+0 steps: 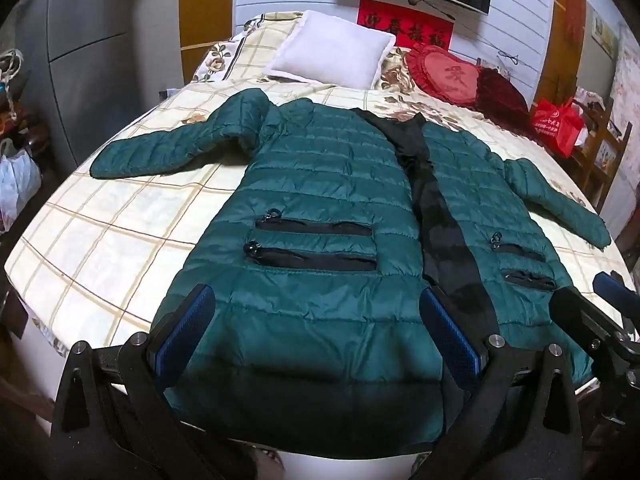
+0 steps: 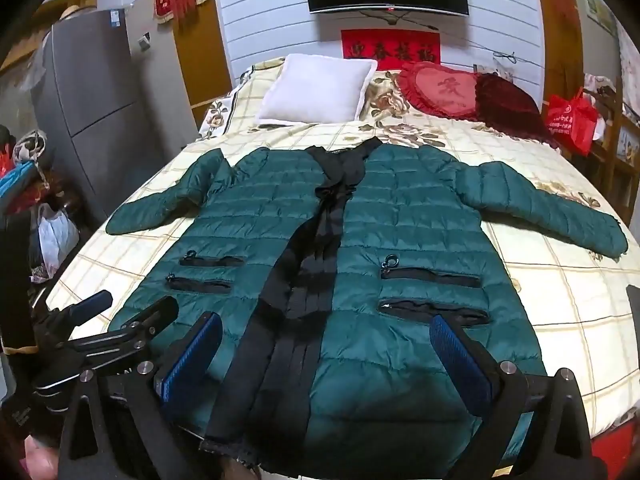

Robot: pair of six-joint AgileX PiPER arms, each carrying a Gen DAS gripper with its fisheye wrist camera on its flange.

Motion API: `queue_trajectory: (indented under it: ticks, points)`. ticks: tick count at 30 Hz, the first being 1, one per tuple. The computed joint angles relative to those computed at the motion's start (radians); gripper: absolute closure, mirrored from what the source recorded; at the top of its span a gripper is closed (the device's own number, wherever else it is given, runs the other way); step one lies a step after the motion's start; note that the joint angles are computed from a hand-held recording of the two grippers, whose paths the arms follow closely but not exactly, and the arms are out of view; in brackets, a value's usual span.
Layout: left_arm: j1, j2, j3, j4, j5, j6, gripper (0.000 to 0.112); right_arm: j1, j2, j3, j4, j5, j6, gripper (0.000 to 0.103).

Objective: Fold large clothes

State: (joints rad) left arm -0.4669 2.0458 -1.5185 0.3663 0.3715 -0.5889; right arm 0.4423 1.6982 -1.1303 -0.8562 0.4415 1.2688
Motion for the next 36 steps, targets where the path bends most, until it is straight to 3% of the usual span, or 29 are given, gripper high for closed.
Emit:
queue_trajectory:
  ticks: [7,22,36]
  points:
    - [0.001,-0.010,0.013,0.009,-0.005,-0.018,0.010,-0.020,-0.011,-0.006,0.075,0.000,-0.070,0.000]
    - [-0.007,-0.012,0.020,0.005,-0.009,-0.004,0.010,-0.024,-0.023,0.045,-0.057,-0.052,0.101,0.000]
    - [-0.011,-0.010,0.021,0.004,-0.007,-0.008,0.010,-0.030,-0.009,0.039,-0.046,-0.044,0.087,0.000]
